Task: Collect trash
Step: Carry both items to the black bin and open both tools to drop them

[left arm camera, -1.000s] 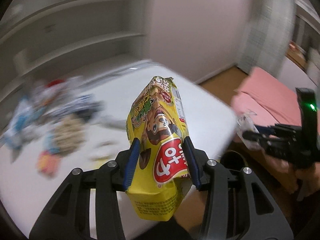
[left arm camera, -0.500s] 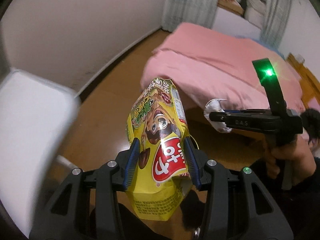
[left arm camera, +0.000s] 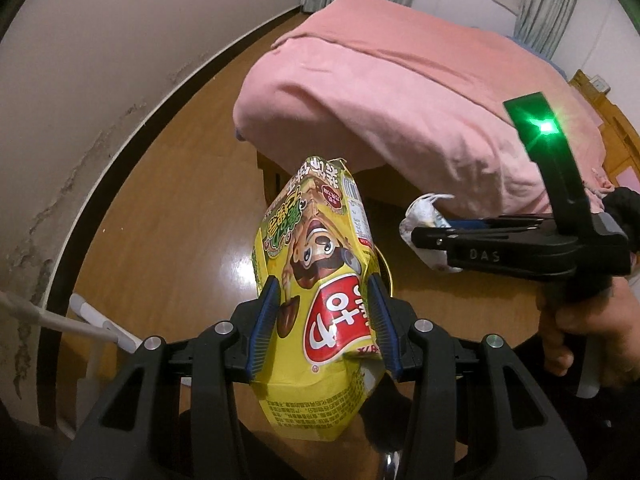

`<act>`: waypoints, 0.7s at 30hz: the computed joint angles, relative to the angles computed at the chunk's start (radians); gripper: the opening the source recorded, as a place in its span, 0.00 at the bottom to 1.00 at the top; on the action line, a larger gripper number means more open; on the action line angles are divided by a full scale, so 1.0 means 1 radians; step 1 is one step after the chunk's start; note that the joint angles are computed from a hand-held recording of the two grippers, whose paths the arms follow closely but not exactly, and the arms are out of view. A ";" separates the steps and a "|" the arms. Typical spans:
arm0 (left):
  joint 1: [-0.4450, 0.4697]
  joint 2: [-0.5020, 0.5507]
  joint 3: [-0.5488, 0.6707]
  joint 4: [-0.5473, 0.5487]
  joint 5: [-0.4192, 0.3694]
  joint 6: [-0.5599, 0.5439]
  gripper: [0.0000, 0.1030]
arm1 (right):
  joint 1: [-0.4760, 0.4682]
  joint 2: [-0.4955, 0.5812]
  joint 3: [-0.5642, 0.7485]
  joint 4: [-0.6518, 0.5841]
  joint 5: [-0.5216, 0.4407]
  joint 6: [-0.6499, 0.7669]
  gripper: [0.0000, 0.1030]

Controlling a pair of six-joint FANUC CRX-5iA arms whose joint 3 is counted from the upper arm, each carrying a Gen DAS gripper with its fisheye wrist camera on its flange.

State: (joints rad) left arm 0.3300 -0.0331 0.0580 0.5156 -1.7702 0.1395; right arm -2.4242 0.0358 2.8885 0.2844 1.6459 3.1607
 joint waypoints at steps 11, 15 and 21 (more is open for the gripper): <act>-0.048 -0.015 -0.046 -0.053 0.034 0.022 0.43 | -0.022 0.067 0.083 0.002 -0.034 -0.032 0.61; -0.073 -0.018 -0.067 -0.074 0.037 0.030 0.44 | -0.017 0.094 0.106 0.010 -0.036 -0.068 0.62; -0.125 -0.006 -0.079 -0.095 0.034 0.080 0.56 | 0.006 0.116 0.115 0.038 -0.028 -0.133 0.66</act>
